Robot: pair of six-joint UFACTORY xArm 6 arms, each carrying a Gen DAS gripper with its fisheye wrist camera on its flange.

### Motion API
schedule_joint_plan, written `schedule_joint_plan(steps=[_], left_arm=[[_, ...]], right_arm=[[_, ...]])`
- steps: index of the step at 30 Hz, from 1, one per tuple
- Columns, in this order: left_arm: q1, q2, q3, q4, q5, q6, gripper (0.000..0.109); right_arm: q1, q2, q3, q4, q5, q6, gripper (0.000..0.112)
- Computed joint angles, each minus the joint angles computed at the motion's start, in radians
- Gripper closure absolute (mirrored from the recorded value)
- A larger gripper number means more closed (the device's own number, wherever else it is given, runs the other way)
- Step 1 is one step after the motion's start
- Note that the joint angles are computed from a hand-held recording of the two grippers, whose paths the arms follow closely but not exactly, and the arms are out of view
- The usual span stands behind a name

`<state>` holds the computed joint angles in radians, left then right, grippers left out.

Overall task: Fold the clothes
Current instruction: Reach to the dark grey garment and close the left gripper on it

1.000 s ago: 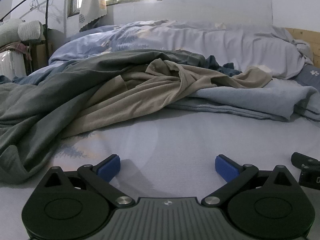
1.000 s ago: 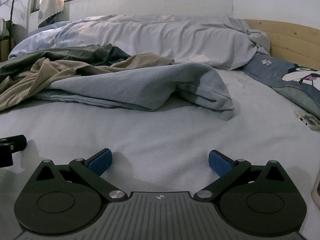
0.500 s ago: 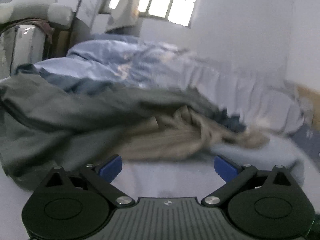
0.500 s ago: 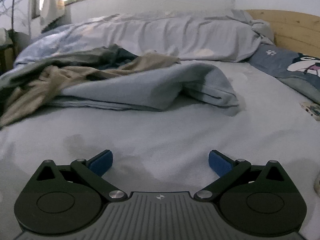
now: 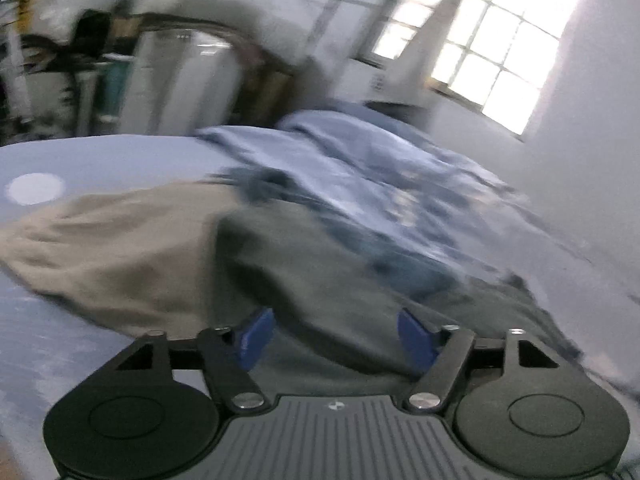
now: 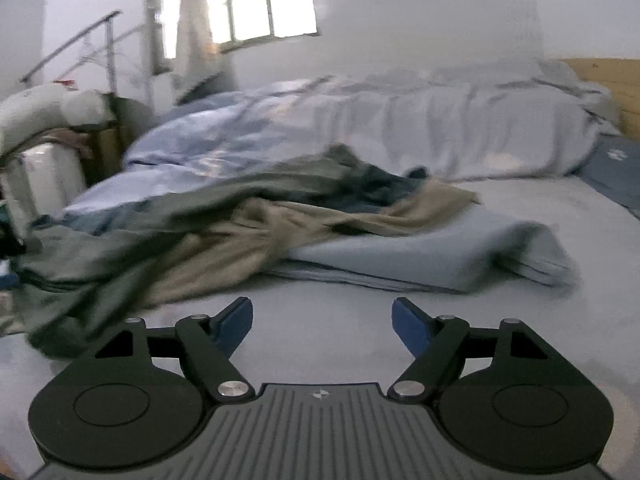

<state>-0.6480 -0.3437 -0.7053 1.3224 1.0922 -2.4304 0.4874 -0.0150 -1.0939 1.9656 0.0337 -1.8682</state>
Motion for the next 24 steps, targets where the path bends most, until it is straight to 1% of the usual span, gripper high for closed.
schedule_joint_plan(steps=[3, 4, 6, 9, 11, 13, 15, 16, 19, 20, 24], left_arm=[[0.018, -0.051, 0.056, -0.052, 0.051, 0.005, 0.058], [0.026, -0.058, 0.067, -0.056, 0.051, 0.012, 0.059], [0.044, -0.070, 0.085, -0.053, 0.034, 0.028, 0.062], [0.073, -0.076, 0.102, -0.033, 0.002, 0.048, 0.061], [0.104, -0.072, 0.103, -0.018, -0.037, 0.056, 0.062], [0.132, -0.067, 0.107, 0.001, -0.080, 0.052, 0.069], [0.147, -0.058, 0.107, 0.028, -0.113, 0.048, 0.080], [0.153, -0.050, 0.104, 0.041, -0.123, 0.048, 0.084], [0.147, -0.035, 0.092, 0.038, -0.116, 0.056, 0.099], [0.141, -0.036, 0.092, 0.033, -0.105, 0.050, 0.106], [0.109, -0.044, 0.093, 0.068, -0.087, 0.027, 0.108]], right_arm=[[0.038, -0.010, 0.003, -0.010, 0.023, -0.015, 0.033], [0.049, -0.014, 0.005, -0.017, 0.029, -0.015, 0.033], [0.076, -0.020, 0.010, -0.023, 0.044, -0.023, 0.033], [0.113, -0.044, 0.031, -0.071, 0.051, -0.006, 0.034], [0.135, -0.053, 0.034, -0.079, 0.035, -0.002, 0.034], [0.142, -0.063, 0.043, -0.131, 0.032, 0.051, 0.034], [0.146, -0.079, 0.057, -0.183, 0.031, 0.102, 0.034], [0.149, -0.092, 0.066, -0.205, 0.029, 0.119, 0.034], [0.151, -0.122, 0.088, -0.264, 0.024, 0.172, 0.034], [0.149, -0.129, 0.089, -0.262, 0.020, 0.172, 0.034], [0.140, -0.147, 0.093, -0.257, 0.020, 0.180, 0.034]])
